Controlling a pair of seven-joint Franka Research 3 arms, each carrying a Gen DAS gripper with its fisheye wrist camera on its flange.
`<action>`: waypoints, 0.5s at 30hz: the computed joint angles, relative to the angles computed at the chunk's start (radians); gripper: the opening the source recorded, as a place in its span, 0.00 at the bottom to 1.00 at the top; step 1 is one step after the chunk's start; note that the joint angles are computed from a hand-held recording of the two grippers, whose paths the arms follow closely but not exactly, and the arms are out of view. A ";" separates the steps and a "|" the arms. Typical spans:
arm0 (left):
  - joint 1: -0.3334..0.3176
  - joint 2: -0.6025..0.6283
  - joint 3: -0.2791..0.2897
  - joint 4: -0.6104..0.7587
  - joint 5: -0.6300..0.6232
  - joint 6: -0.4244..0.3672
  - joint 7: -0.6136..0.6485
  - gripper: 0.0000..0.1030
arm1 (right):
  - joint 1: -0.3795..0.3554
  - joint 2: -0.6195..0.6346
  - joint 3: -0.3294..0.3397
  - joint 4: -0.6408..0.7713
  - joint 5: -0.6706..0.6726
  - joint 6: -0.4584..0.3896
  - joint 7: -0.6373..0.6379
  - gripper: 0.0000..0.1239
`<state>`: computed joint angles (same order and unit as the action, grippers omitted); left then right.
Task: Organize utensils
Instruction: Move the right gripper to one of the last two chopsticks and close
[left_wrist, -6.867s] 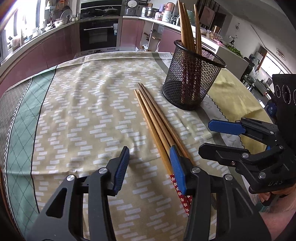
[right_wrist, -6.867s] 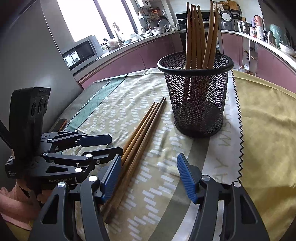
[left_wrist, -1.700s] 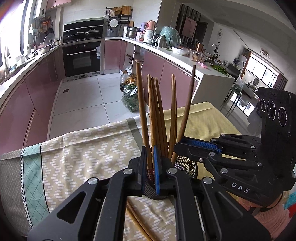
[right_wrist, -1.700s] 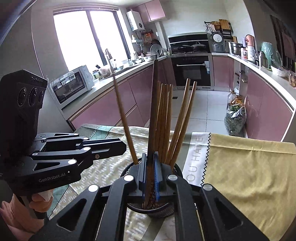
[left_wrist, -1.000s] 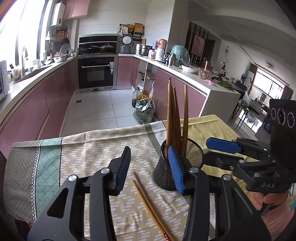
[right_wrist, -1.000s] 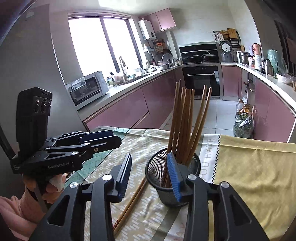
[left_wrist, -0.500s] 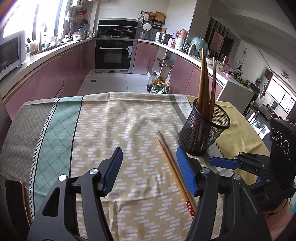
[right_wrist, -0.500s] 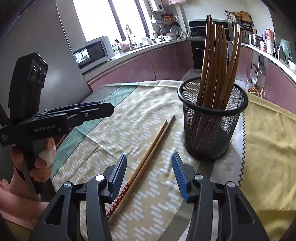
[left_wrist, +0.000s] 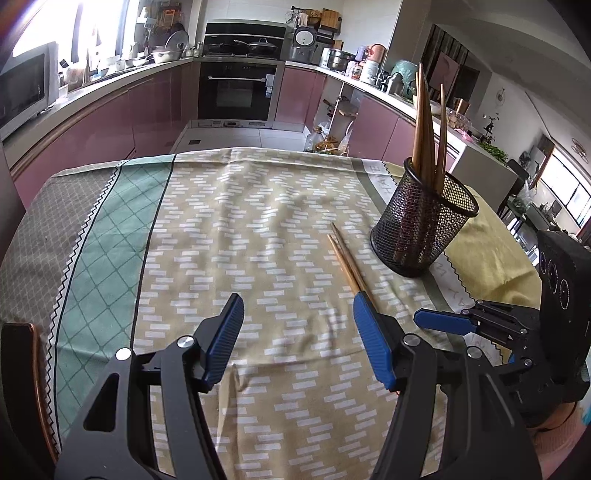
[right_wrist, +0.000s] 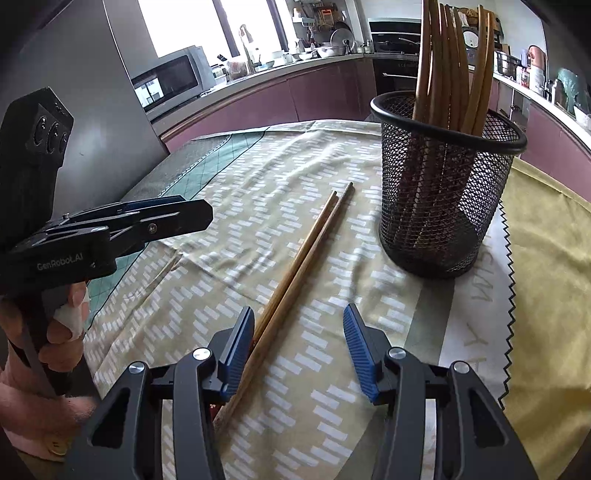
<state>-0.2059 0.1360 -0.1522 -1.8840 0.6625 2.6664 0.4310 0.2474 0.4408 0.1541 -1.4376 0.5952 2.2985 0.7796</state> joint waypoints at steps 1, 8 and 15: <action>0.000 0.000 -0.001 0.000 -0.005 -0.001 0.003 0.59 | 0.006 -0.005 -0.003 -0.009 -0.010 0.012 0.003 0.39; 0.001 0.002 -0.003 -0.011 -0.019 0.007 0.016 0.59 | 0.025 -0.011 -0.011 -0.026 -0.051 0.054 0.020 0.36; -0.005 0.023 -0.008 0.009 -0.045 0.002 0.060 0.59 | 0.010 -0.014 -0.013 -0.026 -0.052 0.038 0.032 0.32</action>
